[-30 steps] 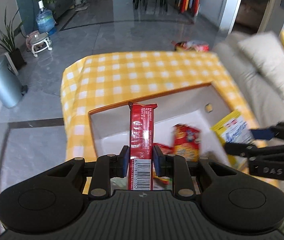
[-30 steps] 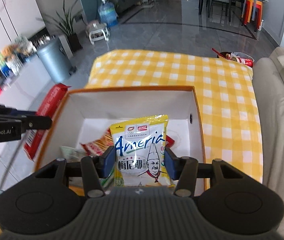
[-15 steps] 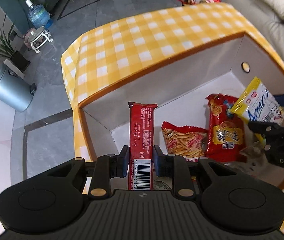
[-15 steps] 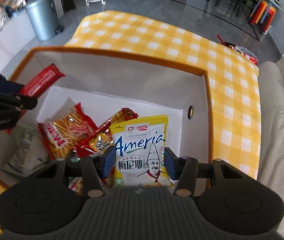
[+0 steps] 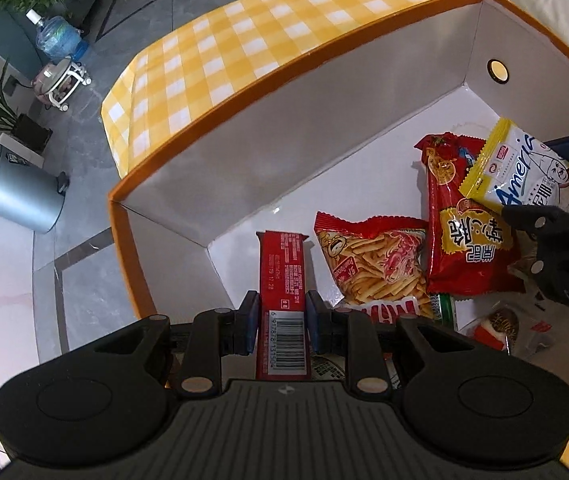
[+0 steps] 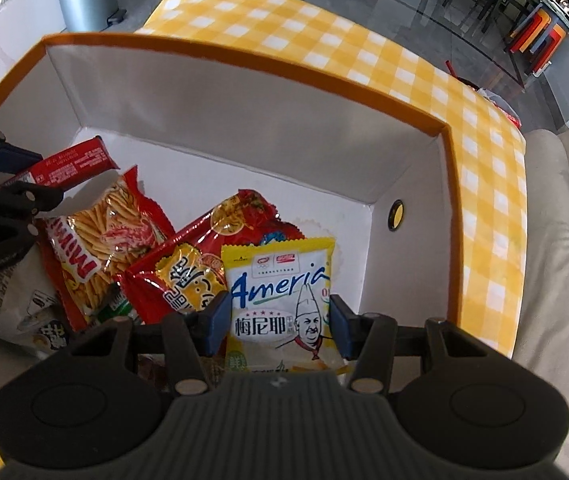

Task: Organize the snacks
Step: 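Open both tools to release the red bar and Ameria bag into the box, then withdraw both tools from the box toward the white packet and egg pack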

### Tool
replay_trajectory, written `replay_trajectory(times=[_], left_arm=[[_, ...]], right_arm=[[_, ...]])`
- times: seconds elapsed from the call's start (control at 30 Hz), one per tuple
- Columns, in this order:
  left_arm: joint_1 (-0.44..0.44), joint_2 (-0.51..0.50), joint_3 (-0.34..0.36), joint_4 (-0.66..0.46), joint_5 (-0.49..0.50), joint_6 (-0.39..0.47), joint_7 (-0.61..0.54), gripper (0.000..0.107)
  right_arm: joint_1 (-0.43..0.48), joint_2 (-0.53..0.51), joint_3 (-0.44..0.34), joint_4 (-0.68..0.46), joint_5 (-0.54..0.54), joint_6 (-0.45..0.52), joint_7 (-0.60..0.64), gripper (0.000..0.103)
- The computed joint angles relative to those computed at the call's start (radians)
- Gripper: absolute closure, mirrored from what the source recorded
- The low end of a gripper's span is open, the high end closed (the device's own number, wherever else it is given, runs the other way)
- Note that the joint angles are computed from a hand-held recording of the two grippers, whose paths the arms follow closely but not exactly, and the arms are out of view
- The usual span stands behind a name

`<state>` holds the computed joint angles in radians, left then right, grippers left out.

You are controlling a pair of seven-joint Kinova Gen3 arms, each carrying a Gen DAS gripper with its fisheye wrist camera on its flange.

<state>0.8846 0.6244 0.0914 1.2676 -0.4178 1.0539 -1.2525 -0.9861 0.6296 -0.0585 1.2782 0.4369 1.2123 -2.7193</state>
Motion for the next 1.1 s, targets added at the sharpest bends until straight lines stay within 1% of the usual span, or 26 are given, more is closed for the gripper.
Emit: replay_trajectory(times=[0.2, 0.37, 0.4, 0.43, 0.47, 0.5, 0.53, 0.57, 0.7, 0.93, 1.1], left_arm=[[0.001, -0.013, -0.004, 0.024, -0.007, -0.028, 0.014, 0.078], [-0.019, -0.029, 0.005, 0.04, 0.008, -0.049, 0.007, 0.069], [-0.02, -0.036, 0.005, 0.048, 0.008, -0.058, 0.009, 0.063], [-0.018, -0.044, 0.002, 0.059, 0.003, -0.071, 0.015, 0.054], [-0.012, -0.054, -0.004, 0.074, -0.008, -0.088, 0.027, 0.049], [-0.005, -0.062, -0.01, 0.089, -0.022, -0.105, 0.042, 0.038], [0.0, -0.073, -0.014, 0.105, -0.035, -0.123, 0.055, 0.034], [-0.002, -0.081, -0.012, 0.115, -0.04, -0.136, 0.06, 0.034], [-0.007, -0.106, -0.002, 0.131, -0.047, -0.147, 0.07, 0.034], [-0.014, -0.154, 0.012, 0.165, -0.062, -0.167, 0.091, 0.034], [-0.012, -0.206, 0.024, 0.203, -0.081, -0.183, 0.11, 0.034]], right_arm=[[0.005, 0.0, -0.003, -0.003, -0.005, 0.004, 0.009, 0.053], [0.009, 0.001, -0.005, -0.011, -0.015, 0.011, 0.019, 0.051], [0.009, 0.001, -0.005, -0.013, -0.016, 0.012, 0.021, 0.048], [0.008, 0.0, -0.005, -0.014, -0.016, 0.013, 0.023, 0.046], [0.008, -0.002, -0.006, -0.014, -0.017, 0.012, 0.024, 0.039], [0.01, -0.007, -0.008, -0.01, -0.018, 0.004, 0.027, 0.031], [0.009, -0.011, -0.009, -0.007, -0.018, 0.0, 0.028, 0.029], [0.004, -0.013, -0.007, -0.006, -0.014, -0.001, 0.025, 0.027], [-0.008, -0.02, -0.002, -0.016, -0.003, 0.013, 0.009, 0.025], [-0.036, -0.037, 0.0, -0.034, 0.025, 0.044, -0.027, 0.024], [-0.067, -0.06, 0.0, -0.035, 0.062, 0.066, -0.065, 0.024]])
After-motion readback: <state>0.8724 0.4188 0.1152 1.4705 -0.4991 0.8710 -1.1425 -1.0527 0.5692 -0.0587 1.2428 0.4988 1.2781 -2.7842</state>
